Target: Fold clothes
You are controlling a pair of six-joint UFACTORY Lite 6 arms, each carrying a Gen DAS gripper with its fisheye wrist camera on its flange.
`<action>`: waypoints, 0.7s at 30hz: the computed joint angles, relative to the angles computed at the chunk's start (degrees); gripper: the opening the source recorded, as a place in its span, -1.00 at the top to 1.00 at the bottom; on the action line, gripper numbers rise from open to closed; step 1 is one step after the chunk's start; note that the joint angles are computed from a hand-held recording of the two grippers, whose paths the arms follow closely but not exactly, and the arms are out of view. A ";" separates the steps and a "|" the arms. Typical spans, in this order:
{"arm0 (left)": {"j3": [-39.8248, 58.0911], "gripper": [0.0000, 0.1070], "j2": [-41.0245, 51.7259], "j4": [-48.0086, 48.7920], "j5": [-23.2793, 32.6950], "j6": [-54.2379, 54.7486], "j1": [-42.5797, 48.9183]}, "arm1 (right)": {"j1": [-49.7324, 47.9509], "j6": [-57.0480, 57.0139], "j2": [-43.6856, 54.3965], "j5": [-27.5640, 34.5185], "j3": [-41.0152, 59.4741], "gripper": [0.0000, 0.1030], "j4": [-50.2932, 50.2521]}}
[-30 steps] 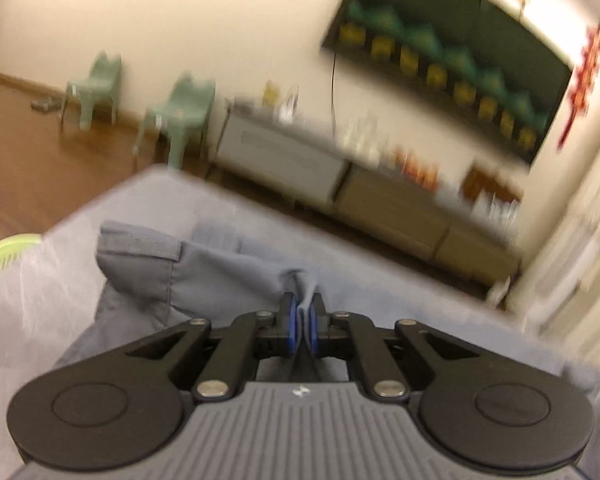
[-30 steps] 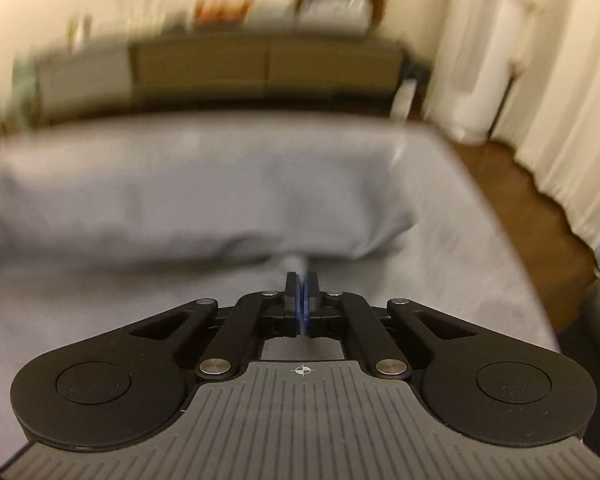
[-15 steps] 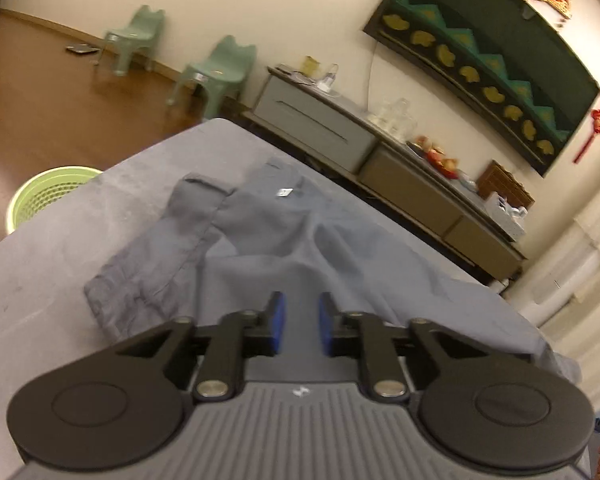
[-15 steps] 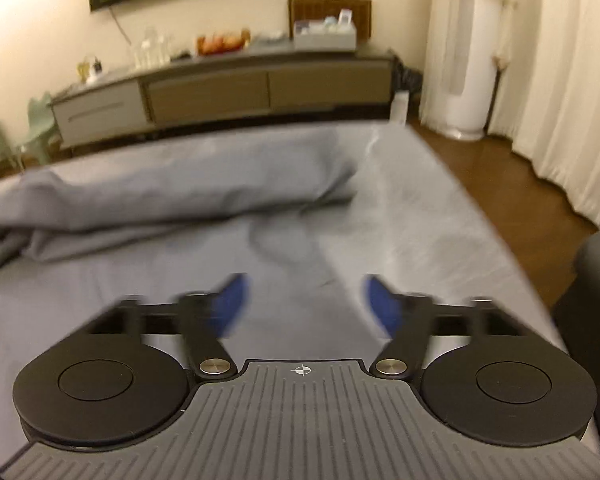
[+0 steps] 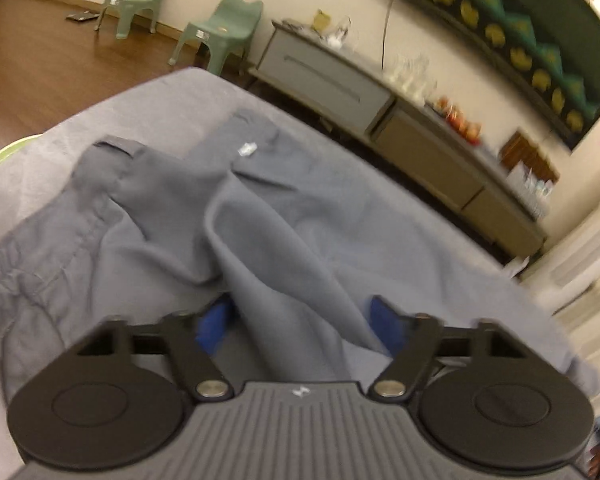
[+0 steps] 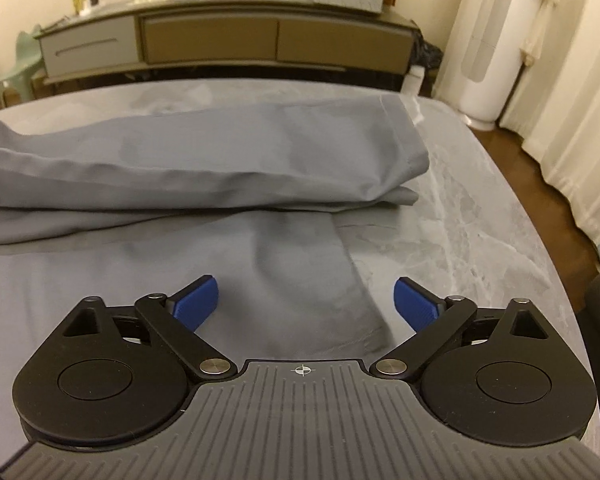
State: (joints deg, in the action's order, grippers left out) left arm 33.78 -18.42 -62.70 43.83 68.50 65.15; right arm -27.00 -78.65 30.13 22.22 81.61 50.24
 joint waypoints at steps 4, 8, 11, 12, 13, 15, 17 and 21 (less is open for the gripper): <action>-0.73 0.69 1.07 -1.86 -4.28 1.26 -4.60 | -1.90 -0.18 3.77 6.49 5.40 0.02 1.25; -0.94 0.85 0.58 -3.51 -4.72 3.19 -5.73 | -0.22 1.58 3.21 8.95 6.71 0.83 -3.96; -1.37 0.91 -2.93 -6.79 0.33 6.47 -2.28 | -0.45 -3.14 -1.92 7.98 1.95 0.96 -1.34; -1.31 0.92 -4.28 -8.83 3.84 8.22 0.32 | -1.91 -6.42 -4.46 9.14 0.10 0.97 2.34; -1.02 0.92 -5.45 -9.70 8.11 9.30 3.36 | -3.66 -9.35 -7.04 10.91 -1.48 0.98 5.82; -0.05 0.94 -7.13 -11.38 16.76 10.90 9.41 | -8.26 -16.67 -13.02 15.99 -4.74 0.98 13.69; 0.53 0.94 -8.08 -12.79 25.31 12.03 15.14 | -13.99 -24.80 -19.69 22.22 -7.65 0.98 22.92; -0.59 0.95 -9.32 -11.56 46.09 18.83 32.24 | -28.80 -46.72 -33.49 40.45 -17.40 0.98 44.35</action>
